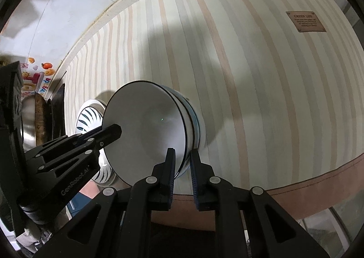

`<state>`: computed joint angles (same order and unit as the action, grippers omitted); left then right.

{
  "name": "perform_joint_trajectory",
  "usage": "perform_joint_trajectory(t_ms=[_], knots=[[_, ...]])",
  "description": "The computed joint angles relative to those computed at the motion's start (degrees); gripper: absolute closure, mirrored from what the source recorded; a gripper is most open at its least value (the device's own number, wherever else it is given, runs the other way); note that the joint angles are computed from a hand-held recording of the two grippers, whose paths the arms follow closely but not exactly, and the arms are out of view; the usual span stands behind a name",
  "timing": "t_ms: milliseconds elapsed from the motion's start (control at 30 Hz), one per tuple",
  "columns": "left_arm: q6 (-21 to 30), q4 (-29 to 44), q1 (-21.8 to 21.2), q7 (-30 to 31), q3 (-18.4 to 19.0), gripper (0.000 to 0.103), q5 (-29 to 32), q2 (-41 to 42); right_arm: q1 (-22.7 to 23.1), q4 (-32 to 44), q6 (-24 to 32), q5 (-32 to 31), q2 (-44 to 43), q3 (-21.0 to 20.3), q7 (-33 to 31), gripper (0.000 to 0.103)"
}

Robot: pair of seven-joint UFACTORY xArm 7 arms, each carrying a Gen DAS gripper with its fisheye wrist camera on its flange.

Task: Organize plates and bowls
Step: 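Lower the bowl stack onto the counter beside the plates and open the right gripper, then grasp the bowl stack rim with the right gripper and lift it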

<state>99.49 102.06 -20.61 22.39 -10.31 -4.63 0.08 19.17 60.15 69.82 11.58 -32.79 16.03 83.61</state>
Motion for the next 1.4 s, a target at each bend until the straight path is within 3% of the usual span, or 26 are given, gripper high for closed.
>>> perform_joint_trajectory(t_ms=[267,433,700,800,867,967,1133,1400], knots=[[2.6,4.8,2.0,3.1,1.4,0.094,-3.8,-2.6,-0.5,12.1,9.6,-6.1,4.8,3.7,1.7,0.083],[5.8,9.2,3.7,4.6,2.7,0.087,-6.6,-3.9,-0.2,23.6,17.4,-12.0,10.0,7.3,3.9,0.057],[11.1,18.1,6.7,5.1,4.4,0.075,-10.8,-1.9,4.0,43.9,32.2,-23.6,21.2,13.5,8.9,0.031],[13.1,21.7,7.9,5.2,5.0,0.063,-12.2,-0.7,6.8,50.7,36.7,-27.9,25.4,15.3,11.2,0.023],[14.0,23.5,8.7,5.4,5.2,0.041,-13.1,-0.1,9.3,56.5,41.4,-31.8,29.0,17.0,13.3,0.019],[14.8,25.2,9.6,5.8,5.5,0.024,-13.9,0.2,13.3,62.0,45.7,-36.0,32.6,17.8,15.4,0.016],[16.8,29.0,11.2,5.2,5.9,0.017,-16.3,1.8,21.1,71.4,52.5,-43.3,38.4,17.5,17.3,0.013],[17.5,29.5,11.4,2.9,4.9,0.014,-16.0,3.3,25.7,71.9,52.2,-42.6,38.5,12.1,18.0,0.010]])
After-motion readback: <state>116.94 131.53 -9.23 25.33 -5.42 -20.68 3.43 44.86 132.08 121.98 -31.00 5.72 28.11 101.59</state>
